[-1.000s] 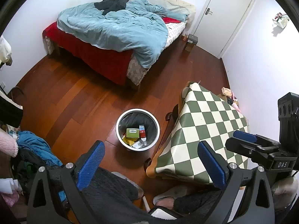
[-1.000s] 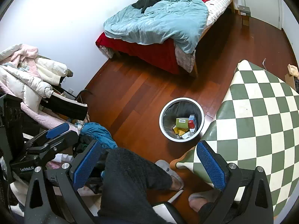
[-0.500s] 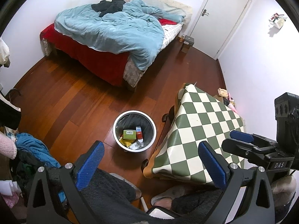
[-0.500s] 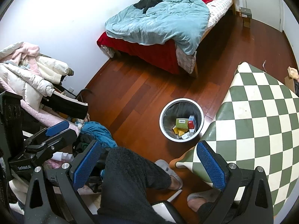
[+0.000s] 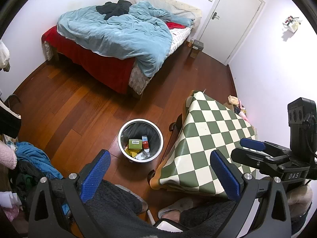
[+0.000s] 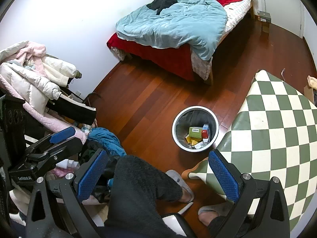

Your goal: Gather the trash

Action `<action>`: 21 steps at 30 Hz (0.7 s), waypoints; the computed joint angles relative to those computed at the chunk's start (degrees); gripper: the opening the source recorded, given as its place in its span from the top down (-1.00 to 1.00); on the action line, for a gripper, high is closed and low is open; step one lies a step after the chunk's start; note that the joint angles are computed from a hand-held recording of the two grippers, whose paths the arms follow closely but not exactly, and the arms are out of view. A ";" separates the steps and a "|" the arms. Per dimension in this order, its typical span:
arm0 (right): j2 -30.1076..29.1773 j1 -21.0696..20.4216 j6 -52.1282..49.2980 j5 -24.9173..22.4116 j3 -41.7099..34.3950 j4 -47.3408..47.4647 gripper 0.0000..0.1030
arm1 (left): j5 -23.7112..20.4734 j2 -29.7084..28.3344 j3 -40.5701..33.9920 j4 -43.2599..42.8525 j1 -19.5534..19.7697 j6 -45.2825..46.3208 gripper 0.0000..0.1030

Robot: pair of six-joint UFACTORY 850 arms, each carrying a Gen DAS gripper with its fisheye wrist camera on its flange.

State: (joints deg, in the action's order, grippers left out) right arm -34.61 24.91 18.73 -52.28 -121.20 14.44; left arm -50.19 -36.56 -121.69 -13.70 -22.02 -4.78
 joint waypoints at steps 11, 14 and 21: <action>-0.39 0.46 0.08 -0.57 -1.16 -0.03 -1.00 | 0.30 0.35 0.39 -0.13 0.04 -0.05 -1.00; -0.41 0.54 -0.05 -0.68 -1.29 -0.07 -1.00 | 0.32 0.40 0.48 -0.11 0.02 -0.12 -1.00; -0.56 0.53 -0.42 -1.26 -1.73 0.38 -1.00 | 0.15 0.53 0.51 0.06 0.06 -0.43 -1.00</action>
State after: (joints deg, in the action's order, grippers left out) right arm -35.17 25.44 18.31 -53.55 -122.92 14.82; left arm -50.03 -36.04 -121.18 -13.64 -21.97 -5.20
